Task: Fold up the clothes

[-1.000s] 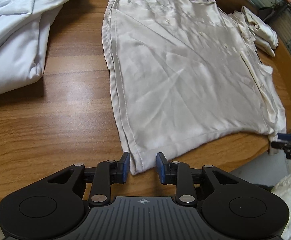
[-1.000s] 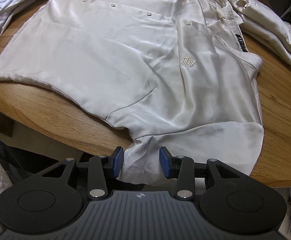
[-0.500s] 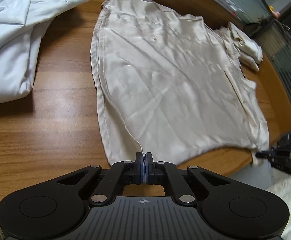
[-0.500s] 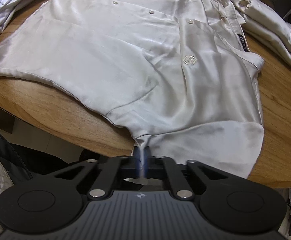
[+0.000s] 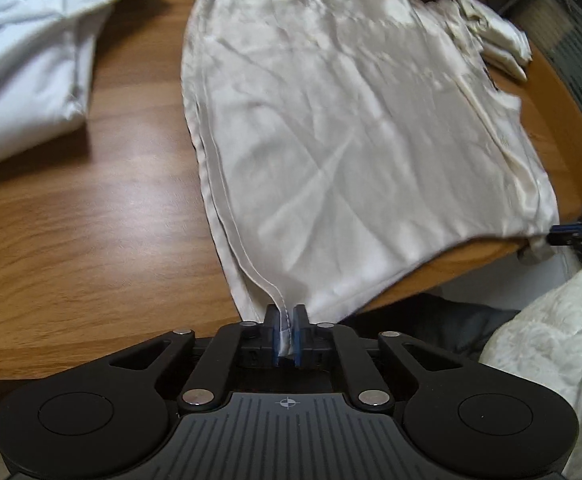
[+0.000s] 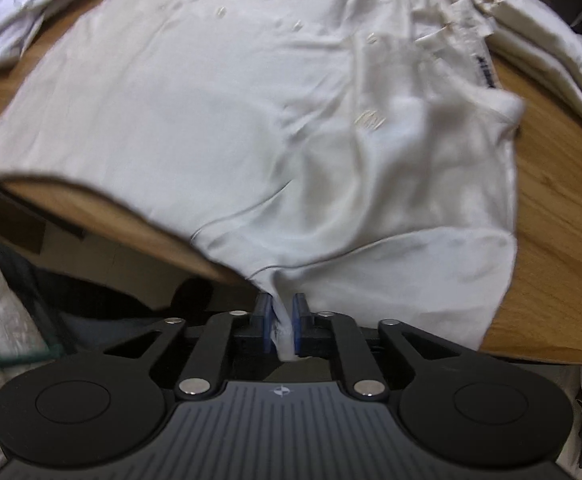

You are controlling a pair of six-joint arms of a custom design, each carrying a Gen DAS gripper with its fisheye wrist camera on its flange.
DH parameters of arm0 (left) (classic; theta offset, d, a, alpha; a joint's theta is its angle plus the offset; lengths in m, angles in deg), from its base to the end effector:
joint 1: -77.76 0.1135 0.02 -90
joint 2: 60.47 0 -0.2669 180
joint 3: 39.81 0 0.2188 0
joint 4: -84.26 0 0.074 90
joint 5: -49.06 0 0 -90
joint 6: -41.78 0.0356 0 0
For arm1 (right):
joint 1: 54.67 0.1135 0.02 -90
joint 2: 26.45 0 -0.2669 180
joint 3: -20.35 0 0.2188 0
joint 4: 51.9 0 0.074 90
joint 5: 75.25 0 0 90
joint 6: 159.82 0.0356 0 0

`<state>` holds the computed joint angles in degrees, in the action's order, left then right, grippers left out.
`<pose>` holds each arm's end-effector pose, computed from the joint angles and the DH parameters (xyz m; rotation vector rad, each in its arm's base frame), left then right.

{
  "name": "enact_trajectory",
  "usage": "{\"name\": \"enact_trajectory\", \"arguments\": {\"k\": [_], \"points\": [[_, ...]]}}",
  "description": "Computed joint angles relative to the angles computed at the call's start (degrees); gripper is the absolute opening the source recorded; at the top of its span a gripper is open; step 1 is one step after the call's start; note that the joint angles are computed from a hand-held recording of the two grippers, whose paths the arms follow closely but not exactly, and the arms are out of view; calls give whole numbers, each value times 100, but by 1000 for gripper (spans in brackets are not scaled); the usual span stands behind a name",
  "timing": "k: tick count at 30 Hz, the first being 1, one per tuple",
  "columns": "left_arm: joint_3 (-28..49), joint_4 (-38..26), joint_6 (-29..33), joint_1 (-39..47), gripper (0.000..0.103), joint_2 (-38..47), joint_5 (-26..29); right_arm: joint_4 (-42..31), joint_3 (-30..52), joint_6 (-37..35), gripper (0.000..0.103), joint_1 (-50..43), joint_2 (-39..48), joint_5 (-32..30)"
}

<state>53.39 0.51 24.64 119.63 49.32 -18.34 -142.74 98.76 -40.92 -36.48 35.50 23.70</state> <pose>0.2332 0.1906 0.1970 0.7140 2.7691 -0.5260 0.1288 0.0365 0.3059 0.2943 2.8144 -0.0480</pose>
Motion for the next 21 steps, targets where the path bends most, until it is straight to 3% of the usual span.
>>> {"name": "enact_trajectory", "arguments": {"k": [3, 6, 9, 12, 16, 21], "points": [[-14, 93, -517, -105, 20, -329, 203, -32, 250, -870, 22, -1204, -264, -187], [-39, 264, -1074, -342, 22, -561, 303, 200, 304, -2192, 23, -3052, -365, -693], [-239, 658, -1833, -795, 26, -808, 266, 625, 281, -3525, 23, -5092, -91, -1439], [-463, 1026, -2541, -1295, 27, -1048, 338, 1155, 380, -4407, 23, -6491, 619, -1985], [-815, 1624, -3517, -1977, 28, -1304, 324, 1640, 1009, -4897, 27, -7338, 1846, -2447], [-1202, 2454, -4390, -2715, 30, -1349, 188, 1877, 2175, -4996, 32, -7379, 3379, -2763]]}}
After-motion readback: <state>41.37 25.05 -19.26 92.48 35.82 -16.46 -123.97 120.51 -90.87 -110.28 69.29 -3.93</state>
